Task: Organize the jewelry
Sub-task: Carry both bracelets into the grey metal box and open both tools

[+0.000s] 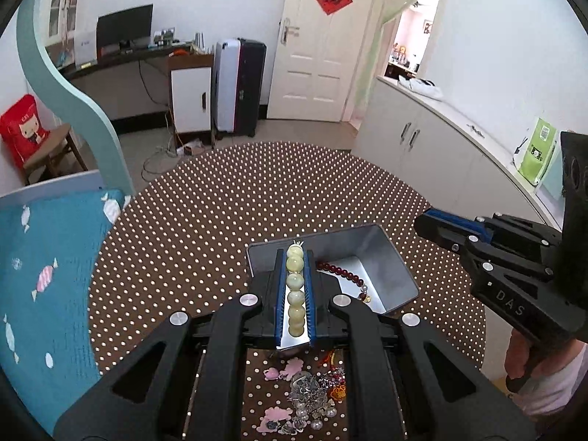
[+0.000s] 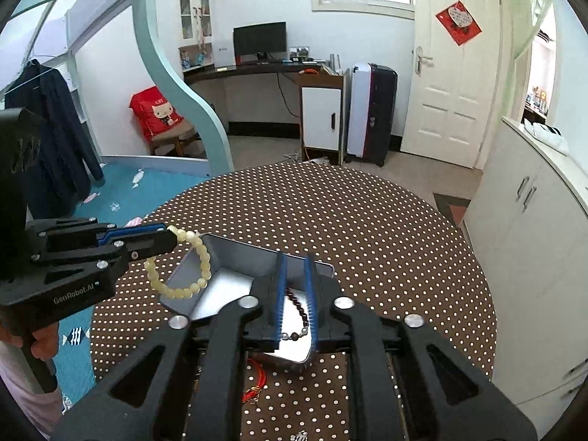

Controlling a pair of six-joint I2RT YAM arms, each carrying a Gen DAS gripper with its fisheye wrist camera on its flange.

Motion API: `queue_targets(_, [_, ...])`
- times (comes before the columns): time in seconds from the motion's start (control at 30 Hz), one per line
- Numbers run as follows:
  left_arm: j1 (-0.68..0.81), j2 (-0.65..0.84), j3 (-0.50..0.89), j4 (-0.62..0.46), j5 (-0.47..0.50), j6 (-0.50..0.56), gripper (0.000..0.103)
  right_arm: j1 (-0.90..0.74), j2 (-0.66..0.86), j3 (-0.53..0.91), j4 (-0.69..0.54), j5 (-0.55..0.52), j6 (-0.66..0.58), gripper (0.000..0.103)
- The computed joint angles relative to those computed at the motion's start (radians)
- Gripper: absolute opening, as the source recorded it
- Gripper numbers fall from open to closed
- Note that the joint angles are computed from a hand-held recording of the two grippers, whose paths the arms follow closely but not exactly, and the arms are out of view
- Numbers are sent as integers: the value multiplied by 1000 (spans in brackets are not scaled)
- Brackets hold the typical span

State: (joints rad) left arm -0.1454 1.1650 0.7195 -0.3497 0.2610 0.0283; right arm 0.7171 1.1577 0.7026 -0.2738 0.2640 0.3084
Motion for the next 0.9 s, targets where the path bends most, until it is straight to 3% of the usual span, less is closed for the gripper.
queue_targets(0.03, [0,9,-1,6,4,0,10,-3,1,0,1,4,3,38])
queue_targets(0.07, [-3,17,-1,9,11,0,11,-4,2,1,-3,13,6,50])
queue_targets(0.1, [-8,21,-3,14,11,-3,17,4,1,3,-10,36,14,67])
queue_targets(0.13, [-12,20,-7,19,9,-10,23,15,-4,1,-15,66,18,69])
queue_targets(0.17, [-17,18,-11,26,0,-16,35,14,-10,-2,-19,65,15,70])
queue_targets(0.2, [-25,17,-16,34,-12,-23,41,14,-17,-5,-22,62,16,70])
queue_targets(0.63, [-24,-76,-70,-22,-39,-57,42,55,-118,-47,-89,99,75,75])
queue_targets(0.8, [-8,-157,-110,-67,-48,-56,60,103,-165,-75,-123,134,110,80])
queue_targets(0.9, [10,-203,-132,-98,-50,-55,72,139,-186,-95,-148,168,151,88])
